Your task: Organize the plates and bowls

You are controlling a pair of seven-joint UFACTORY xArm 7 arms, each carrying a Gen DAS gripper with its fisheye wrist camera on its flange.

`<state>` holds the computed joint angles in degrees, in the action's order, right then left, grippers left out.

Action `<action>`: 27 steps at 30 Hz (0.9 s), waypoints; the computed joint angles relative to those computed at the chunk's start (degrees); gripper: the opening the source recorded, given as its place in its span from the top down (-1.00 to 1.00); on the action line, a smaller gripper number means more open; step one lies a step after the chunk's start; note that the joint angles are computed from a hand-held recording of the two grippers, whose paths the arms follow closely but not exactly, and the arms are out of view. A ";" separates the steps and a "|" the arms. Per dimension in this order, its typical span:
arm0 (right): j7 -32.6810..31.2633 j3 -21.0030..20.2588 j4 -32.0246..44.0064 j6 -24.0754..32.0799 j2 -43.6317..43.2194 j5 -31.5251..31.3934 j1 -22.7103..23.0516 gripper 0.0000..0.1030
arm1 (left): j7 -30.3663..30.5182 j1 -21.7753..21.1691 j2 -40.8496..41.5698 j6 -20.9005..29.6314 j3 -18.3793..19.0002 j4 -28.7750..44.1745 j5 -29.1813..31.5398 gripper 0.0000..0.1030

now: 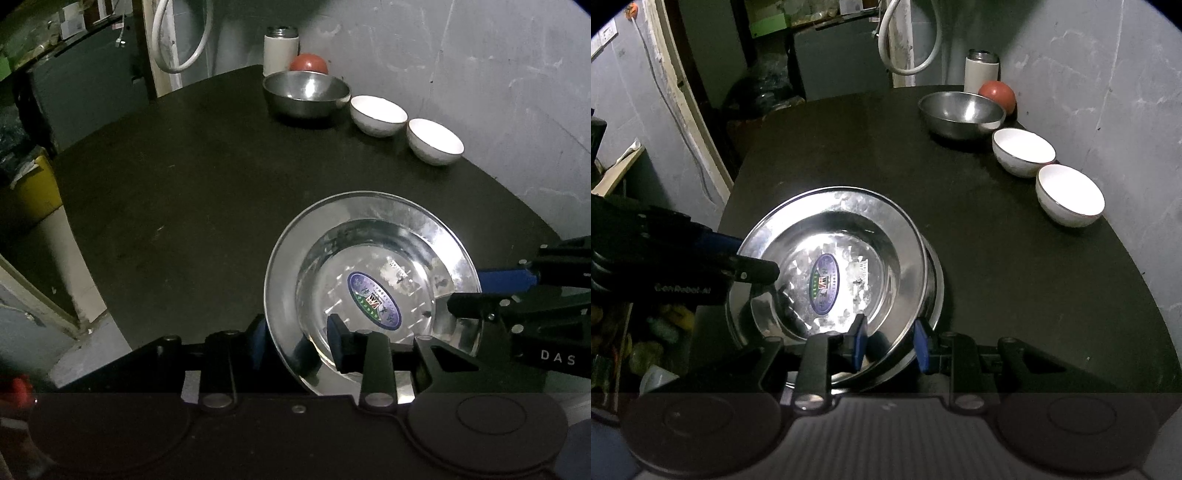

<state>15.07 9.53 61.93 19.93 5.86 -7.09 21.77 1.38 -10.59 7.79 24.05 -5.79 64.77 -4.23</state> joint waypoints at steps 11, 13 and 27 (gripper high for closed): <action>-1.16 0.03 1.43 1.42 0.87 1.04 -0.01 0.41 | -3.86 -0.99 1.50 4.47 0.64 2.70 4.53 0.28; -1.26 0.00 1.76 1.78 1.07 0.97 0.03 0.41 | -3.97 -0.92 1.72 4.92 0.60 3.02 4.49 0.28; -1.52 0.00 2.18 2.33 1.29 0.96 0.27 0.35 | -4.28 -0.84 2.41 5.52 0.53 3.91 4.43 0.28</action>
<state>13.55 9.52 64.11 22.26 7.14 -6.14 22.04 -2.89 -11.43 10.19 29.57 -5.26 68.68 0.20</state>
